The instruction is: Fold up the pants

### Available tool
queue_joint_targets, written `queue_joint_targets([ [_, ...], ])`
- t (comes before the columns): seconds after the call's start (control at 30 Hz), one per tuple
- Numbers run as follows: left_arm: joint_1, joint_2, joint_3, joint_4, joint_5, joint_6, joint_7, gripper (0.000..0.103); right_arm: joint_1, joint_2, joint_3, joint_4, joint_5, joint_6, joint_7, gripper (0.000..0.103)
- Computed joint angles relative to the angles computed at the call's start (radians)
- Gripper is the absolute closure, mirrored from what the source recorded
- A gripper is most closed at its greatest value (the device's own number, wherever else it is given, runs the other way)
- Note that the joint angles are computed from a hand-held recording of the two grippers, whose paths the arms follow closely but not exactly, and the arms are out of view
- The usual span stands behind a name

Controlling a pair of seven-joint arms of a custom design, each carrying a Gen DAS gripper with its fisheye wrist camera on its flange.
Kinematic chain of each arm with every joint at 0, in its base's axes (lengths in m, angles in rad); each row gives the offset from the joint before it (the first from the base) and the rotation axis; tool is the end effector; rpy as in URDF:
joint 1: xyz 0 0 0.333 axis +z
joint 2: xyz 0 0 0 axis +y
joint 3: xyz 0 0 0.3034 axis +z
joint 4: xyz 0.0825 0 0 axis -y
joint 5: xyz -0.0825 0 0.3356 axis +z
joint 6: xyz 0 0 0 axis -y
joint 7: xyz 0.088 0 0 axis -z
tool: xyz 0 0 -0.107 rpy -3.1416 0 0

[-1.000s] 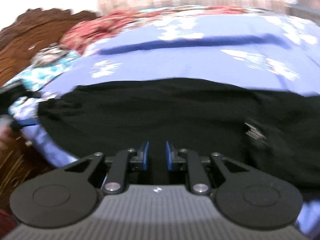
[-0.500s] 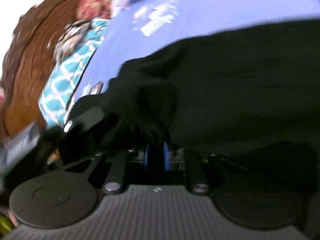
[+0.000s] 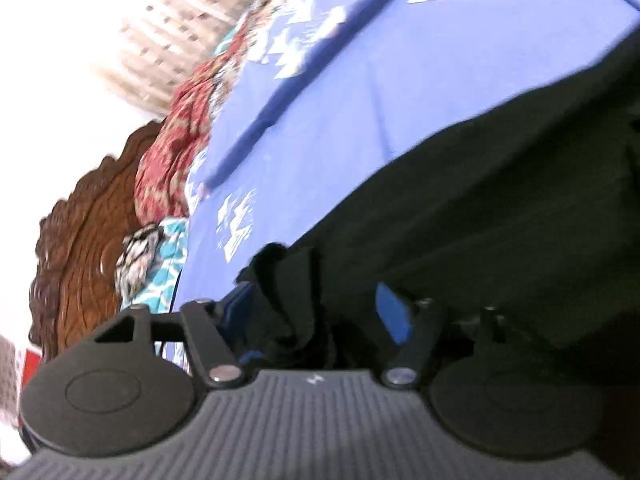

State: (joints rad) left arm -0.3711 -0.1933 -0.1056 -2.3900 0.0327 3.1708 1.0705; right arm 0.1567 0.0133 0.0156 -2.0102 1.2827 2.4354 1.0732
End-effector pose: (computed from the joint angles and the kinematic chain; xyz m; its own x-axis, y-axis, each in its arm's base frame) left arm 0.4247 -0.2261 0.5289 -0.1864 -0.9161 0.3549 -0.6463 -0.1577 -0.7466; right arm 0.5401 0.0964 0.5015 0.0583 -0.5965 -0.8005 -0.8709 0.3615 -0.3328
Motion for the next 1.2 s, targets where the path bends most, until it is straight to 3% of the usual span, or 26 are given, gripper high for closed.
queue_joint_targets([
  [0.03,0.039,-0.016,-0.043,-0.011,-0.012,0.005,0.010,0.049,-0.001,0.003,-0.001,-0.001,0.011,-0.011,0.006,0.032],
  [0.1,0.012,-0.065,-0.051,-0.031,-0.245,-0.007,0.205,0.044,-0.002,0.014,0.000,0.002,0.022,-0.029,0.005,0.029],
  [0.17,-0.120,-0.126,0.055,-0.078,-0.419,0.007,0.357,0.039,0.002,0.028,0.006,0.026,0.009,-0.043,0.006,0.026],
  [0.2,-0.151,-0.159,0.093,-0.110,-0.401,0.020,0.334,0.038,-0.002,0.032,0.005,0.034,0.001,-0.065,-0.005,0.026],
  [0.27,-0.119,-0.223,0.128,-0.178,-0.186,0.031,0.109,0.034,-0.008,0.066,0.005,0.078,-0.027,-0.105,-0.019,0.022],
  [0.3,-0.072,-0.254,0.111,-0.205,-0.129,0.017,0.025,0.034,-0.009,0.075,0.009,0.093,-0.048,-0.122,-0.023,0.021],
  [0.43,0.096,-0.338,0.024,-0.254,-0.077,-0.084,-0.114,0.034,0.014,0.125,0.045,0.159,-0.132,-0.121,-0.022,0.017],
  [0.53,0.147,-0.369,0.005,-0.280,-0.042,-0.099,-0.187,0.034,0.063,0.105,0.068,0.151,-0.302,-0.026,-0.041,0.056],
  [0.6,0.157,-0.370,0.006,-0.285,-0.025,-0.098,-0.224,0.034,0.071,0.054,0.077,0.102,-0.267,0.039,-0.144,0.070],
  [0.67,0.136,-0.344,0.027,-0.268,-0.016,-0.091,-0.236,0.034,0.080,-0.001,0.073,0.054,-0.230,0.097,-0.234,0.080],
  [0.83,0.049,-0.233,0.079,-0.177,0.002,-0.027,-0.197,0.034,0.083,-0.088,0.027,-0.034,-0.145,0.220,-0.326,0.081],
  [1.03,-0.103,-0.114,0.148,-0.068,-0.026,0.014,-0.128,0.034,0.068,-0.162,-0.006,-0.143,-0.193,0.327,-0.245,0.081],
  [1.13,-0.167,-0.072,0.172,-0.032,-0.062,0.001,-0.072,0.034,0.075,-0.170,-0.004,-0.193,-0.246,0.380,-0.180,0.080],
  [1.2,-0.171,-0.046,0.157,-0.007,-0.074,-0.045,-0.034,0.034,0.072,-0.149,0.010,-0.206,-0.341,0.400,-0.083,0.073],
])
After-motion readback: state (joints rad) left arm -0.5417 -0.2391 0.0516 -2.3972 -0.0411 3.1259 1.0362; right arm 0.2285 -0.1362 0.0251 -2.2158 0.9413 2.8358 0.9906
